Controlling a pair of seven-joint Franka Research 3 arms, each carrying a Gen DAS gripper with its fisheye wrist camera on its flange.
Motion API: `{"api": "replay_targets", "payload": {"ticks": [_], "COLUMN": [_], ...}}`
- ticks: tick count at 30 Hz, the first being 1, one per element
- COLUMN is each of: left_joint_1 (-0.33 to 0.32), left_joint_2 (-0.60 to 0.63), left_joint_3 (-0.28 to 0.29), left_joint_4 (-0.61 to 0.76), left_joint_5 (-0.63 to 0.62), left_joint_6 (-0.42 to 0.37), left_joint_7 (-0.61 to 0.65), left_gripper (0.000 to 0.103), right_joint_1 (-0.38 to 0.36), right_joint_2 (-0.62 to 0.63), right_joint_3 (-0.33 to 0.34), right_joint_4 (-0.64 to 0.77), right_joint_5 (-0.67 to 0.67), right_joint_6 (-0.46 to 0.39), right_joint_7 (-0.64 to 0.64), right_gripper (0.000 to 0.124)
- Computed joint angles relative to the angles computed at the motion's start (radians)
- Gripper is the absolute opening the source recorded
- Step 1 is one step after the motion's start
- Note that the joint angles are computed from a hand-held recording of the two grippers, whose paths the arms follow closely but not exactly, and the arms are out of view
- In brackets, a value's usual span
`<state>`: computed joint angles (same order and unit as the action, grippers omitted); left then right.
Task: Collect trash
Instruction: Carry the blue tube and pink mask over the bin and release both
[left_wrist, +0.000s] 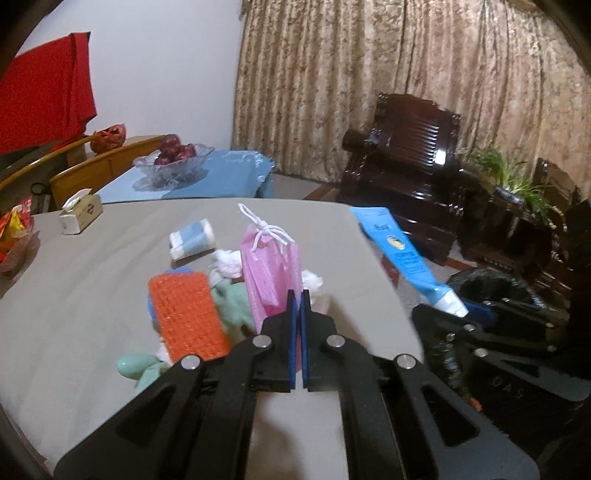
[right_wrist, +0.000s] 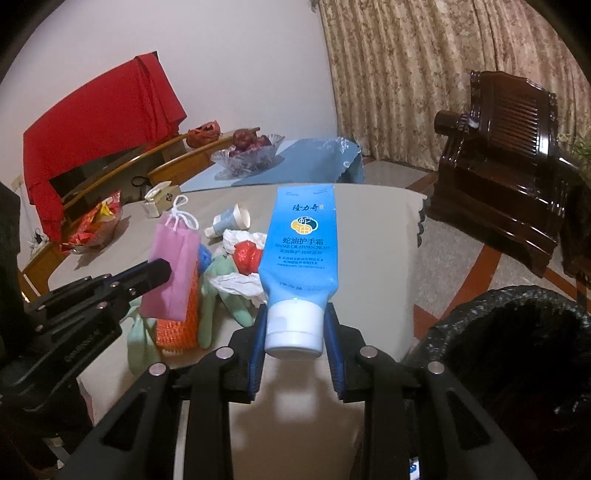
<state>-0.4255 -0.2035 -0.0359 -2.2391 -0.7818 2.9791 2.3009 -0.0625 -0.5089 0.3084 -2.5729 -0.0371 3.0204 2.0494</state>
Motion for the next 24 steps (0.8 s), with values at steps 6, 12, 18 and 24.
{"api": "replay_targets", "payload": {"ticks": [6,12,18,24], "left_joint_1": [-0.053,-0.108,-0.142,-0.146], "left_joint_2": [-0.027,-0.033,-0.020,0.007], "left_joint_3": [-0.007,-0.029,-0.069,-0.123], "left_joint_4": [-0.003,0.000,0.018,0.033], "left_joint_5": [-0.066,-0.140,-0.227,-0.273], "left_joint_6": [-0.034,-0.056,-0.078,-0.117], "left_joint_7": [0.057,0.132,0.220,0.283], "left_gripper": [0.001,0.001,0.001,0.001], "right_joint_1": [-0.024,-0.059,-0.091,-0.100], "right_joint_2": [-0.131,-0.324,-0.520,-0.665], "right_joint_3": [0.005,-0.009,-0.034,-0.052], "right_joint_4": [-0.073,-0.178,-0.273,-0.343], "right_joint_5": [-0.002,-0.003,-0.014,-0.025], "right_joint_6": [-0.053,-0.155,-0.286,-0.408], "right_joint_7": [0.027,0.062,0.089,0.118], "right_gripper": [0.029,0.029,0.029,0.029]}}
